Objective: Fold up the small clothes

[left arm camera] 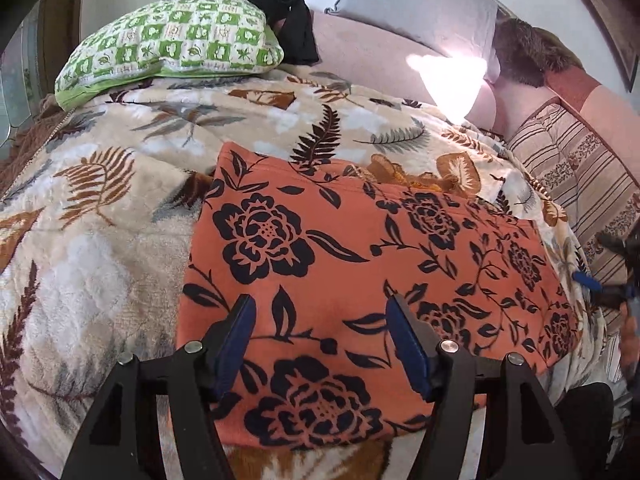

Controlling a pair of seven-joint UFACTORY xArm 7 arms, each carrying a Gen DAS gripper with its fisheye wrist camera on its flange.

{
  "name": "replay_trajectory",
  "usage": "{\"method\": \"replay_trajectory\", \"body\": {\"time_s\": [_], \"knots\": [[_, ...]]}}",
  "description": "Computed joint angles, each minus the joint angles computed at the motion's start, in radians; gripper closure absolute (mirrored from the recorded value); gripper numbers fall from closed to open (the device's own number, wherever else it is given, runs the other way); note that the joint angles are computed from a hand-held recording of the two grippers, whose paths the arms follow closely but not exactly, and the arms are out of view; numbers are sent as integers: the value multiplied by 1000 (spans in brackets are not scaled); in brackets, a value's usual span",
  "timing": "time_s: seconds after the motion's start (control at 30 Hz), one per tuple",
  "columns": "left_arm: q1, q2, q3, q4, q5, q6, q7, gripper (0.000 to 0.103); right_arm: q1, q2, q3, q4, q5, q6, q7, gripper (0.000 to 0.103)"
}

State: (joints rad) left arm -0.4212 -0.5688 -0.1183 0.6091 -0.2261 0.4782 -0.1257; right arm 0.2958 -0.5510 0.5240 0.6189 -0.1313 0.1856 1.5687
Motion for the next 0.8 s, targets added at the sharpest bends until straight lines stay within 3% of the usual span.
{"method": "replay_trajectory", "body": {"time_s": [0.1,0.17,0.2,0.3,0.37,0.57,0.7,0.8], "knots": [[2,-61,-10,-19,9,36,-15,35,-43,-16,130,-24,-8,-62,110,15],[7,-96,-19,-31,16,59,-34,35,-73,-48,185,-56,1,-25,189,15],[4,-114,-18,-37,16,69,-39,35,-60,-73,183,-87,20,12,225,14],[10,-164,-31,-62,29,84,-61,31,-44,-148,194,-177,60,-37,356,15],[14,-184,-38,-77,36,88,-81,28,-22,-131,161,-118,7,23,306,14],[-3,-176,-21,-89,31,85,-84,28,-98,-6,128,-6,-81,-22,200,14],[-10,-145,-13,-94,23,54,-79,27,-78,146,16,0,-49,-171,127,14],[-22,-108,-1,-88,11,36,-63,27,-32,227,-90,12,-10,-180,31,14]]}}
